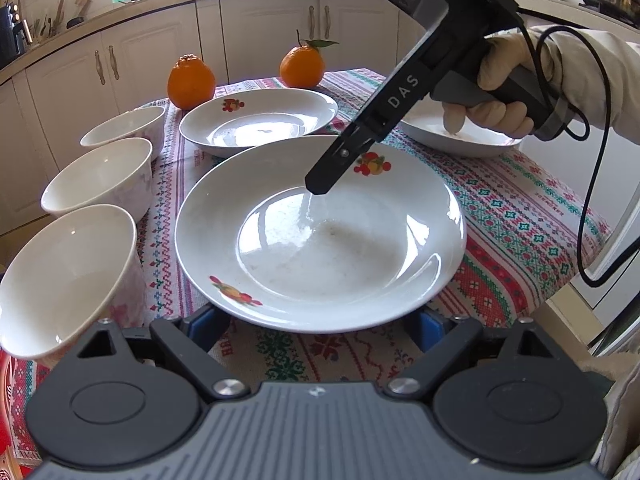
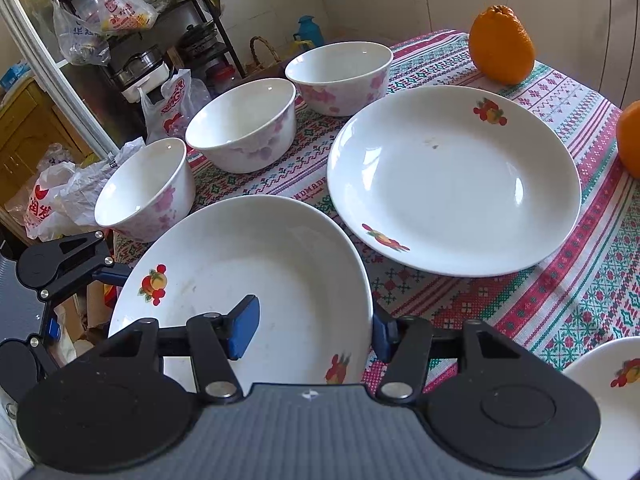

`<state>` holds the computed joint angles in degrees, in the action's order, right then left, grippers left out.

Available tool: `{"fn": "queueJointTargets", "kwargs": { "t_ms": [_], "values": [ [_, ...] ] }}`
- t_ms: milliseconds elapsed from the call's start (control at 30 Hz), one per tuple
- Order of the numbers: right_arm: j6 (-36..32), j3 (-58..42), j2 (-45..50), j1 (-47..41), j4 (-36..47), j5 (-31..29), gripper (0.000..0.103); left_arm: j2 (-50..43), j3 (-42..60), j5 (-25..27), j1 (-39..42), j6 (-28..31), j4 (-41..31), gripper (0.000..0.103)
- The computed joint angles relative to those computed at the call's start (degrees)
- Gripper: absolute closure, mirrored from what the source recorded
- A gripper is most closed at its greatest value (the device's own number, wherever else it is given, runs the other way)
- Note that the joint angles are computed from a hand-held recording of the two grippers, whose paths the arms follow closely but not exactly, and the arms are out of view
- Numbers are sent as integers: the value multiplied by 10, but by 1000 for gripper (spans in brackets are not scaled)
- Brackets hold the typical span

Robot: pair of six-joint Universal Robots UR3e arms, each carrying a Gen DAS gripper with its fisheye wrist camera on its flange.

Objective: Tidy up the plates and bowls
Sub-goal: 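Lift the large white plate with the right tool toward the stained plate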

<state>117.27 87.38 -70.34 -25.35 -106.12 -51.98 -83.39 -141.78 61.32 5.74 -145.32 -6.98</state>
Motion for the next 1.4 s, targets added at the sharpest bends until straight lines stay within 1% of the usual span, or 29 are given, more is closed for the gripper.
{"fn": "queueJointTargets", "kwargs": {
  "t_ms": [233, 567, 800, 1033, 1400],
  "values": [
    [-7, 21, -25, -15, -3, 9, 40, 13, 14, -4, -3, 11, -23, 12],
    [-20, 45, -68, -53, -1, 16, 40, 4, 73, -13, -27, 17, -71, 12],
    [-30, 56, -94, -97, 0, 21, 40, -53, 144, -10, -72, 2, -68, 12],
    [-45, 55, -101, -152, 3, 28, 40, -135, 239, 0, -127, -16, -68, 12],
    [-50, 52, -92, -219, -14, 25, 40, -253, 391, 13, -197, -28, -98, 12]
  ]
}}
